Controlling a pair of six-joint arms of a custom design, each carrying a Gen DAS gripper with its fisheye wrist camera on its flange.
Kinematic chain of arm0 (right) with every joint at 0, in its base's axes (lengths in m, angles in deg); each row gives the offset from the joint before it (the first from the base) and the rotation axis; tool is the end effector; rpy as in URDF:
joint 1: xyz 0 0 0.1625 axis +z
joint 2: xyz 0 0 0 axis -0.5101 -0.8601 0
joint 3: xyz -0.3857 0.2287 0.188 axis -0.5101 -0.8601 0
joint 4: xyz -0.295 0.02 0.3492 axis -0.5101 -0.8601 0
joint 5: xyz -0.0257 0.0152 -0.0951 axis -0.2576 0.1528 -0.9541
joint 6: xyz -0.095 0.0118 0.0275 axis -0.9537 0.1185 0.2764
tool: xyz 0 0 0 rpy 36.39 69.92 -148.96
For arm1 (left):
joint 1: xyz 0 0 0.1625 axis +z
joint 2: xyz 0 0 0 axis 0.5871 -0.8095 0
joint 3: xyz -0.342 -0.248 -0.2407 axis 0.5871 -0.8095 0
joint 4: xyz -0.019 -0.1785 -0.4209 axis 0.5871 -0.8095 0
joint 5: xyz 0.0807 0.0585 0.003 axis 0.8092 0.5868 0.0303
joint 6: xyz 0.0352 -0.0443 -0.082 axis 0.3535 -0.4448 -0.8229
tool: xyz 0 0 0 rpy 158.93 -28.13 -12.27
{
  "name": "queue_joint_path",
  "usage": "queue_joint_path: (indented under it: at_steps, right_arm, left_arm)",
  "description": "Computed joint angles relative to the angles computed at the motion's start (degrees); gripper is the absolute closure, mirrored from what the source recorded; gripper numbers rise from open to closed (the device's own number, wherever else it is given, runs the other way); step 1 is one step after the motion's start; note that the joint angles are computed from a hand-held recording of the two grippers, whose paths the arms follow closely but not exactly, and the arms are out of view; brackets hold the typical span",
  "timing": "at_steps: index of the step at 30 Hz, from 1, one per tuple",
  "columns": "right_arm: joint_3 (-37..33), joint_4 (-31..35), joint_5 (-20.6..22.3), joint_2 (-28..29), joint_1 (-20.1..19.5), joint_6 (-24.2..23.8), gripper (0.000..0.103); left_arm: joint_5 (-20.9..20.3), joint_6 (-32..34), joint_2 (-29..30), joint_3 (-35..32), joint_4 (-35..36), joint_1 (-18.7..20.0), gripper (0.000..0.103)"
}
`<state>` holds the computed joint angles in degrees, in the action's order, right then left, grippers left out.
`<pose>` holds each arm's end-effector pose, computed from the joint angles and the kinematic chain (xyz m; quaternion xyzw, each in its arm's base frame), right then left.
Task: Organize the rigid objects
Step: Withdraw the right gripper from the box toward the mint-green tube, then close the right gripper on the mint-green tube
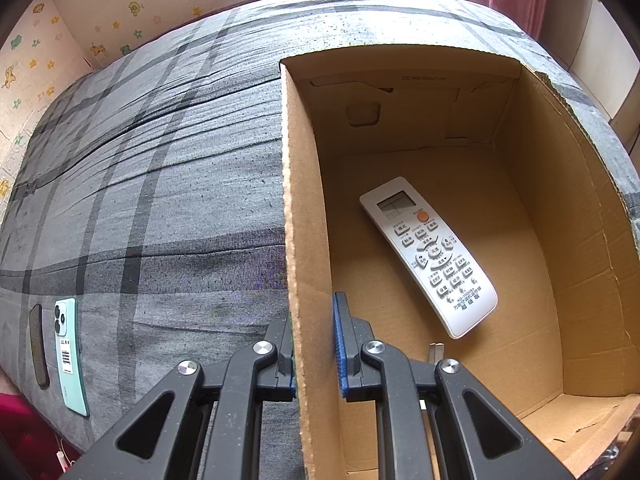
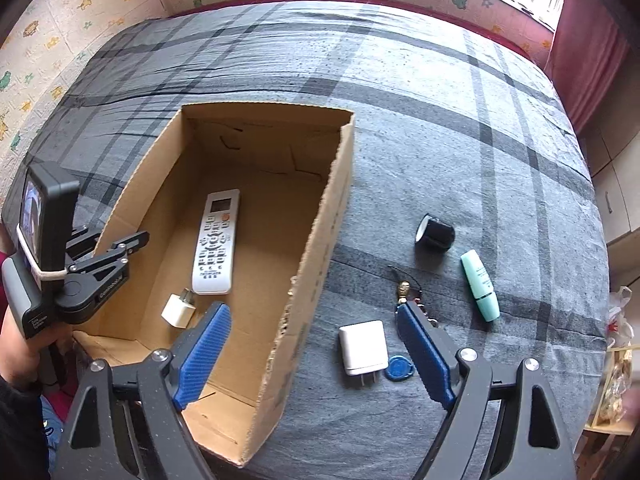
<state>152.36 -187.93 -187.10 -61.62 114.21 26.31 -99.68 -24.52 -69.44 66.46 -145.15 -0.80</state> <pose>0.0249 -0.5263 0.3409 0.2566 -0.9104 0.0781 0.3149 -0.3402 -0.4899 -0.0536 0.0609 0.8871 -0.1757 0.4225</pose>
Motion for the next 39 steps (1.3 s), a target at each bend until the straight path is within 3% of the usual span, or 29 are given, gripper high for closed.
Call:
queue_joint_path:
  at_steps: [9, 23, 39]
  right_arm:
    - [-4.5, -1.0, 0.4, 0.7, -4.0, 0.2, 0.002]
    - [-10.8, -10.8, -3.9, 9.0, -10.1, -4.0, 0.002]
    - [-16.4, -10.1, -4.3, 15.6, -14.1, -2.3, 0.003]
  left_arm:
    - [-0.3, 0.1, -0.2, 0.3, -0.8, 0.4, 0.088]
    - [-0.3, -0.1, -0.1, 0.2, -0.7, 0.4, 0.088]
    - [-0.3, -0.5, 0.1, -0.2, 0.3, 0.4, 0.088]
